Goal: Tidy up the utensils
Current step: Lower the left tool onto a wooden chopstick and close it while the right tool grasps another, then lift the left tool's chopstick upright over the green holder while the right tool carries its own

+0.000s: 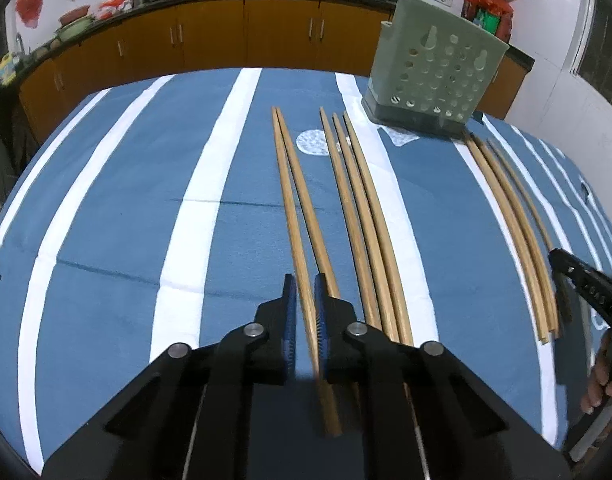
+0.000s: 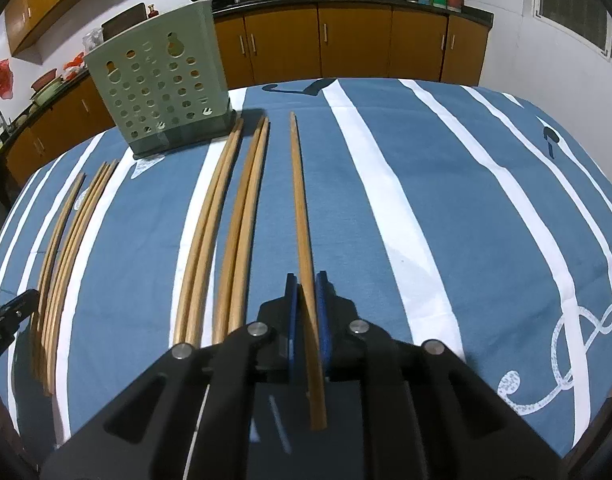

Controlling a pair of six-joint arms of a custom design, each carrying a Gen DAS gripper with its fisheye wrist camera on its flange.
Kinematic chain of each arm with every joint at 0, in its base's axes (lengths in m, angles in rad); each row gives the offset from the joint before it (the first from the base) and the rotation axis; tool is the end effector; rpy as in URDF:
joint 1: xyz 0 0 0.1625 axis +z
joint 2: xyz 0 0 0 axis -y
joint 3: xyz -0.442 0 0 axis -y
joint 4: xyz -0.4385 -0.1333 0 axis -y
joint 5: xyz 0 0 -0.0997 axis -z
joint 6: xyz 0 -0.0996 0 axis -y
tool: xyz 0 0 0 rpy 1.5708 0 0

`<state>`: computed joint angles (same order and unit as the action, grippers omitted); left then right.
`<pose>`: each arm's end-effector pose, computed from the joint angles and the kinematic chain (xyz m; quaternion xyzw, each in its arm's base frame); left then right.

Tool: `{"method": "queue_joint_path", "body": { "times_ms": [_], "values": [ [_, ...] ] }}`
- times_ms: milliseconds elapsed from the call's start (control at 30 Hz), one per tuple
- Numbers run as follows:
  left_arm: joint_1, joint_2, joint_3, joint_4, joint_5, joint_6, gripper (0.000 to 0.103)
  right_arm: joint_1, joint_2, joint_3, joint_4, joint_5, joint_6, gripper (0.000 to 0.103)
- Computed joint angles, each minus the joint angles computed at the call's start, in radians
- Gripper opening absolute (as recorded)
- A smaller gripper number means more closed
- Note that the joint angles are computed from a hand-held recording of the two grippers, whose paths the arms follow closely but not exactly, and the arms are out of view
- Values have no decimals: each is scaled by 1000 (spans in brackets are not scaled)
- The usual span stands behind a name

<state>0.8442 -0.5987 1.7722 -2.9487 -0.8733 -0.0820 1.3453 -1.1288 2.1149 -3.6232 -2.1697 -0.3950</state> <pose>-0.2830 -0.6153 -0.0473 0.2631 0.8978 -0.2219 0.2748 -0.0481 -0.5546 0.2439 -0.0797 -0.8326 0.3849 0.3902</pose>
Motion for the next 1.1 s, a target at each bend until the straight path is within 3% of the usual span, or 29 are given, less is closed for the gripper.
{"method": "queue_joint_path", "body": {
  "times_ms": [467,1100],
  "values": [
    [42,62,-118,0,45,70,7,-16,34,-92,9,-2,-57,9],
    [23,33,-49,-51,49,75,7,-28,18,-55,-22,16,-61,9]
  ]
}}
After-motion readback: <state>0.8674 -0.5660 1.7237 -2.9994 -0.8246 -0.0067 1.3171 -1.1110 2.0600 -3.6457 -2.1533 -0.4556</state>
